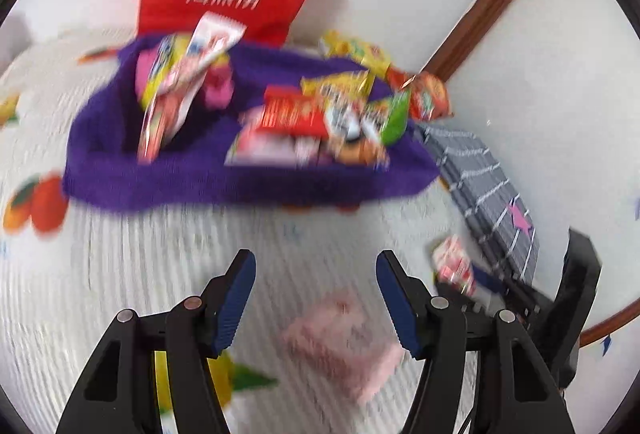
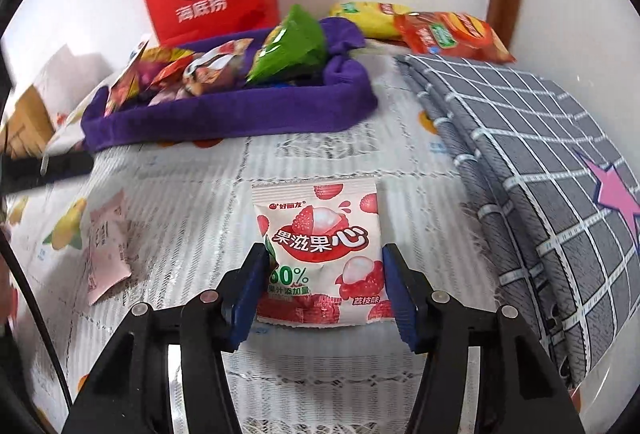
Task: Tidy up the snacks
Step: 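Grasp the pink lychee candy with the right tool while the left tool grasps the pink wrapped candy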
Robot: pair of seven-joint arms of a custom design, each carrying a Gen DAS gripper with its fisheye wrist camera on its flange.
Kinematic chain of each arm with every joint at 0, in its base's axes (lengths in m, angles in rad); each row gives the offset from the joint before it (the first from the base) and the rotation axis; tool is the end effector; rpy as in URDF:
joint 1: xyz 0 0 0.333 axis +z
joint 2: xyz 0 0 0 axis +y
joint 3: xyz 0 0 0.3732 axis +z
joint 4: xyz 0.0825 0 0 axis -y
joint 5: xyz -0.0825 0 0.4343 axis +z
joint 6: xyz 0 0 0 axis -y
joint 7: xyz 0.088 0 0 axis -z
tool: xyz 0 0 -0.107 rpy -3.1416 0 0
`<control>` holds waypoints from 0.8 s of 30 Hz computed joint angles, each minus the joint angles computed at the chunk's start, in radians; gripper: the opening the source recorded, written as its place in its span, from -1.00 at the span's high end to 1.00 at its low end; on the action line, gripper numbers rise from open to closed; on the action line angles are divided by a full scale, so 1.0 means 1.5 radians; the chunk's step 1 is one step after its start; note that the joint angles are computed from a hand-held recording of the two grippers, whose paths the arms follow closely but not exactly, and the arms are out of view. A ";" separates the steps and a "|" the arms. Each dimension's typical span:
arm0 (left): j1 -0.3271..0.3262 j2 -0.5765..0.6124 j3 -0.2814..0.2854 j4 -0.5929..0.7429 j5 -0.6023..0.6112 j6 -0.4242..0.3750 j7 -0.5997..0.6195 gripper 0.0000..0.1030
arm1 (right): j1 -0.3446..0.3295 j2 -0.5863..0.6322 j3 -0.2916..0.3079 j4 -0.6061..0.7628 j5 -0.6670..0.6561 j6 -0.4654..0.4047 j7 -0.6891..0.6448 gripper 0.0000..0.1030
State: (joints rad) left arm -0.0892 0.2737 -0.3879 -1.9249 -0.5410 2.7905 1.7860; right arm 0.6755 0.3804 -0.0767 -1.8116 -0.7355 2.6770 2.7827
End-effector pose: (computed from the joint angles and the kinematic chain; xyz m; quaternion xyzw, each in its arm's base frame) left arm 0.6481 -0.2847 0.4474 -0.5962 0.7230 -0.3490 0.0054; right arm 0.5956 0.4387 0.4032 -0.6629 0.6717 -0.2177 0.2491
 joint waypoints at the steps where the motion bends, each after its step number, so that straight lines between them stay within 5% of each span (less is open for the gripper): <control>1: -0.010 -0.011 0.012 -0.015 0.019 -0.008 -0.028 -0.17 | 0.000 0.001 0.000 0.001 0.000 -0.001 0.000 -0.13; 5: -0.034 -0.052 0.028 -0.073 0.068 0.018 -0.082 -0.17 | 0.006 0.007 0.001 0.016 -0.004 -0.031 -0.009 -0.13; 9: -0.041 -0.059 0.027 -0.088 0.052 -0.005 -0.097 -0.17 | 0.001 0.003 0.000 0.006 -0.004 -0.009 0.002 -0.13; 11: -0.058 -0.063 0.036 -0.106 0.078 0.035 -0.124 -0.19 | 0.002 0.001 -0.002 0.002 -0.006 -0.007 0.011 -0.13; 15: -0.051 -0.050 0.020 -0.090 0.054 0.029 -0.127 -0.27 | -0.002 -0.001 -0.001 -0.003 -0.004 0.007 0.015 -0.14; 24: -0.112 -0.004 0.065 -0.041 0.288 0.039 -0.295 -0.27 | -0.003 -0.007 -0.008 -0.019 -0.005 0.043 0.033 -0.13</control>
State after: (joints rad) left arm -0.2574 0.2678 -0.2907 -1.9861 -0.1083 2.8490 1.3435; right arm 0.6703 0.3694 -0.0884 -1.8402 -0.7425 2.7414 2.8317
